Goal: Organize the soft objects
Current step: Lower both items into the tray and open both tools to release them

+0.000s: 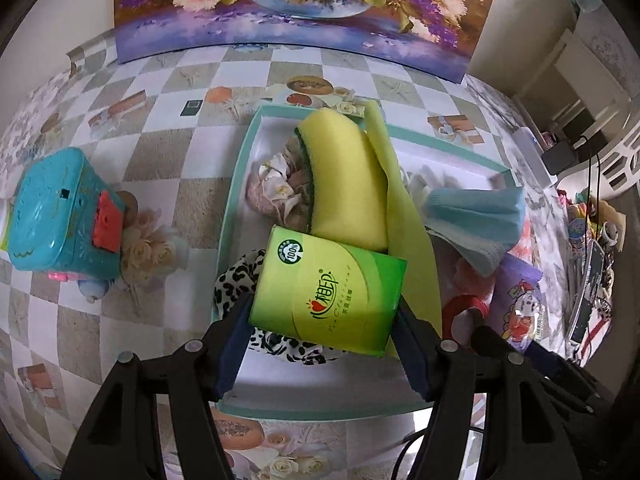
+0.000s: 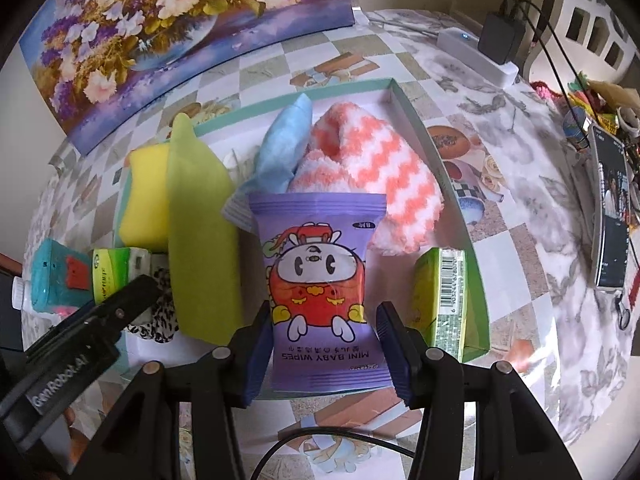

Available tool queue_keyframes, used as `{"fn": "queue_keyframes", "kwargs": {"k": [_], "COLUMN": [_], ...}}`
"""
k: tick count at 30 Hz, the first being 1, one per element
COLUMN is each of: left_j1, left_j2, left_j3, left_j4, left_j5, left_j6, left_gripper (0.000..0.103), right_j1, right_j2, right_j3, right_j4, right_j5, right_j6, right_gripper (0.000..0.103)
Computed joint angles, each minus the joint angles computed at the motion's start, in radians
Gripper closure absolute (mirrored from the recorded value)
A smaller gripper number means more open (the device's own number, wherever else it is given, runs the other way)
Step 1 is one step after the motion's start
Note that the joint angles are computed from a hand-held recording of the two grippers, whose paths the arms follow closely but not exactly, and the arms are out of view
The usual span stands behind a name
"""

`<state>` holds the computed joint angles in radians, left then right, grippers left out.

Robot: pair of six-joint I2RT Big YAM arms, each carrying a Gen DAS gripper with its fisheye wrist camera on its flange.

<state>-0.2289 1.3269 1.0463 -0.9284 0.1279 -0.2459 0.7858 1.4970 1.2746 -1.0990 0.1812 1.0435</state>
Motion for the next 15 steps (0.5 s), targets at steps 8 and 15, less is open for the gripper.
{"fn": "queue_keyframes", "kwargs": {"k": [8,15], "left_j1": [0.013,0.023], "left_j2": [-0.006,-0.017], "left_j3": [0.009,0.013], "left_j4": [-0.02,-0.021], "left_j5": [0.023,0.043], "left_j6": [-0.007,-0.003], "left_gripper": [0.035,0.034], "right_j1": [-0.004,-0.001], "right_j2": [0.002,0.008], "right_j3": [0.002,0.01], "right_j4": [-0.006,-0.02], "right_j5": [-0.005,0.003], "right_j6": [0.011,0.003], "right_gripper": [0.044,0.038]}}
